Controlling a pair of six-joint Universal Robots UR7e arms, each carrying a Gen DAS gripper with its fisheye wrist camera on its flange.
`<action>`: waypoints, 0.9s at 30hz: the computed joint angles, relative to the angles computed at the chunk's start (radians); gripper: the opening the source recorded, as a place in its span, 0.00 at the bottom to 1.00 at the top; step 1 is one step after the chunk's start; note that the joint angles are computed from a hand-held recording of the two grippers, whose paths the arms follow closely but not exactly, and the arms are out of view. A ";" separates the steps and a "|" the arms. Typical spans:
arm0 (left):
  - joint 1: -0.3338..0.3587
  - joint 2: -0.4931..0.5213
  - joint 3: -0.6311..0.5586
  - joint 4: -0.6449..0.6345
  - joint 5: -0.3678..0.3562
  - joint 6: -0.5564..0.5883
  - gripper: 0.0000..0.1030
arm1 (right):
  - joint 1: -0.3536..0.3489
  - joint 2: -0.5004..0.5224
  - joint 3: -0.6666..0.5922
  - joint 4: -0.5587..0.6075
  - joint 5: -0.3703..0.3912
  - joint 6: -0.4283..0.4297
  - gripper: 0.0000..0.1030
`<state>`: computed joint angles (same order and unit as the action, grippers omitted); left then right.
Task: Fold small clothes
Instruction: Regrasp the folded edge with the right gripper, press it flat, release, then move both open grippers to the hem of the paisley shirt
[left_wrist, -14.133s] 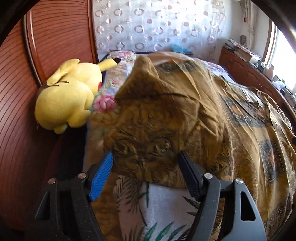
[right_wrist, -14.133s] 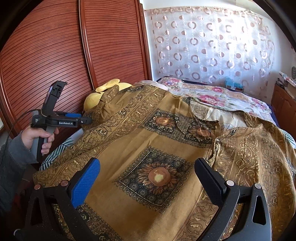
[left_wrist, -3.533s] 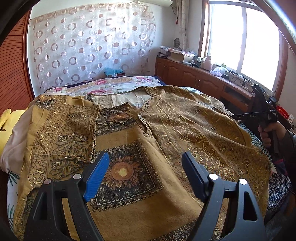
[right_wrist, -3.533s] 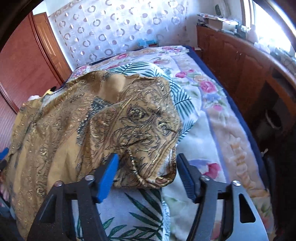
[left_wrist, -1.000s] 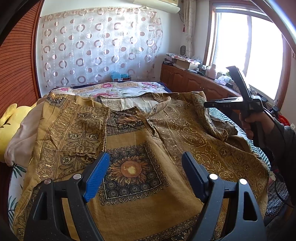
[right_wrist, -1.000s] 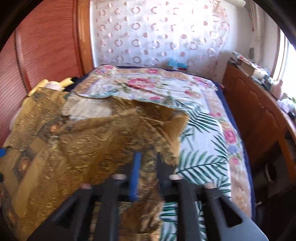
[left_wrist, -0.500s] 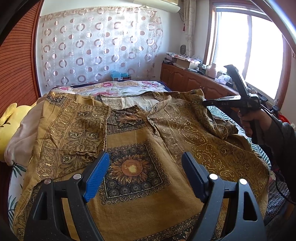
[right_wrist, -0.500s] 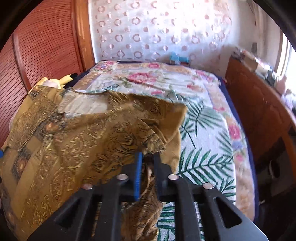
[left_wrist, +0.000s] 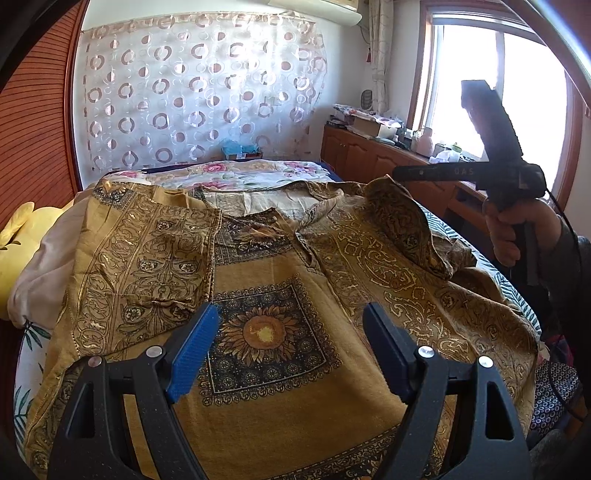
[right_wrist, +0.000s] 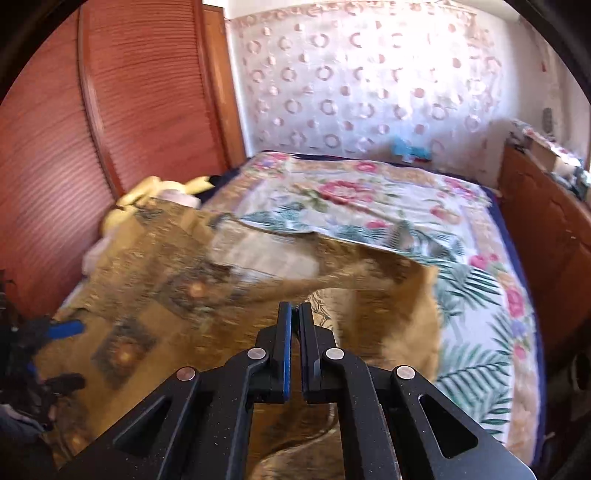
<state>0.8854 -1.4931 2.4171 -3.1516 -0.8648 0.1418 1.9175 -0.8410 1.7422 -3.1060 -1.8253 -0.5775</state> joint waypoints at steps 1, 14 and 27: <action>0.000 0.001 0.000 0.000 0.001 0.000 0.79 | 0.000 -0.006 0.004 0.006 0.025 0.001 0.04; 0.002 0.001 0.006 -0.010 -0.005 0.000 0.79 | -0.053 0.034 -0.025 -0.055 -0.234 -0.038 0.44; 0.009 -0.007 0.004 0.010 0.004 -0.005 0.79 | -0.082 0.167 -0.294 0.153 -0.344 0.076 0.42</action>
<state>0.8942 -1.4998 2.4209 -3.1421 -0.8605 0.1363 1.8357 -0.6741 1.4482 -2.9534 -2.1691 -0.5017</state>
